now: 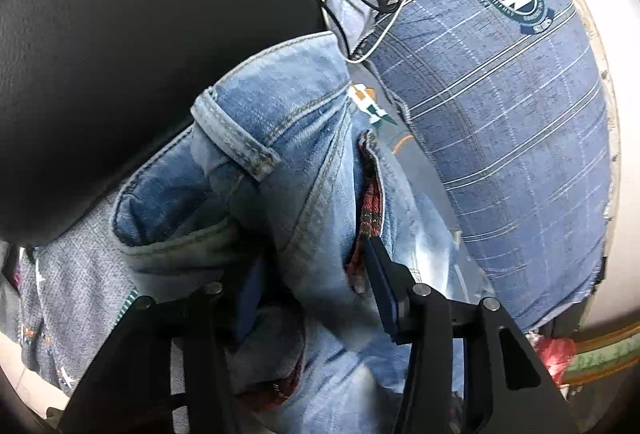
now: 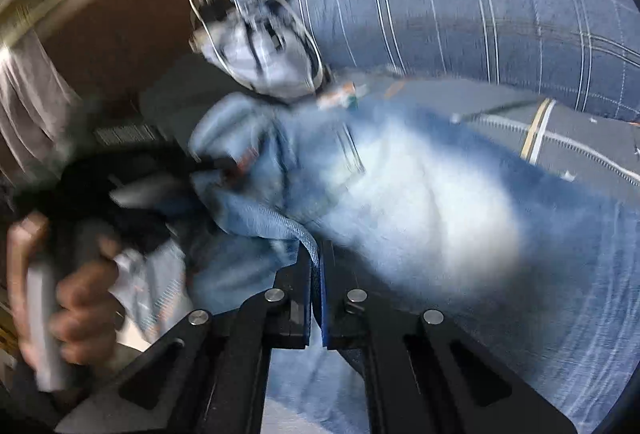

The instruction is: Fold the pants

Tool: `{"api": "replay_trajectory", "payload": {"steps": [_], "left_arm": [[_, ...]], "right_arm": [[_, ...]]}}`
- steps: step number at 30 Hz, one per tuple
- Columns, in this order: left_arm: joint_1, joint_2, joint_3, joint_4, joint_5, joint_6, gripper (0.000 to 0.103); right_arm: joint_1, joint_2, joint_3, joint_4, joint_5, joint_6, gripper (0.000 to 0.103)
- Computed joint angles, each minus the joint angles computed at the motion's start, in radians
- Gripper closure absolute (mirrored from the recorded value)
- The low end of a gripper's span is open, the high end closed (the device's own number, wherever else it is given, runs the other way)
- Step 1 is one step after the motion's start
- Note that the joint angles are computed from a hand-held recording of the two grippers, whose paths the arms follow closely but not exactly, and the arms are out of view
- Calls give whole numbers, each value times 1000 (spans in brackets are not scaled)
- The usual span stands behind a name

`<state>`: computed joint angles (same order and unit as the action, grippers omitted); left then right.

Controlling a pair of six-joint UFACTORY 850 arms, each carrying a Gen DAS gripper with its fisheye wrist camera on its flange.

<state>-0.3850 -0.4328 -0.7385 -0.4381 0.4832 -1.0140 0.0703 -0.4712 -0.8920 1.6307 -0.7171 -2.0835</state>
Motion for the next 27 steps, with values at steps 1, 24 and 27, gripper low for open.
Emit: {"api": "replay_trajectory", "payload": {"steps": [1, 24, 27], "left_arm": [[5, 5, 13, 40, 23, -42, 41], [-125, 119, 121, -274, 269, 189, 88], [-165, 113, 111, -460, 153, 330, 83]], "right_arm": [[-7, 8, 4, -3, -16, 9, 103], [-56, 68, 41, -161, -98, 73, 103], [-75, 98, 87, -187, -103, 32, 102]]}}
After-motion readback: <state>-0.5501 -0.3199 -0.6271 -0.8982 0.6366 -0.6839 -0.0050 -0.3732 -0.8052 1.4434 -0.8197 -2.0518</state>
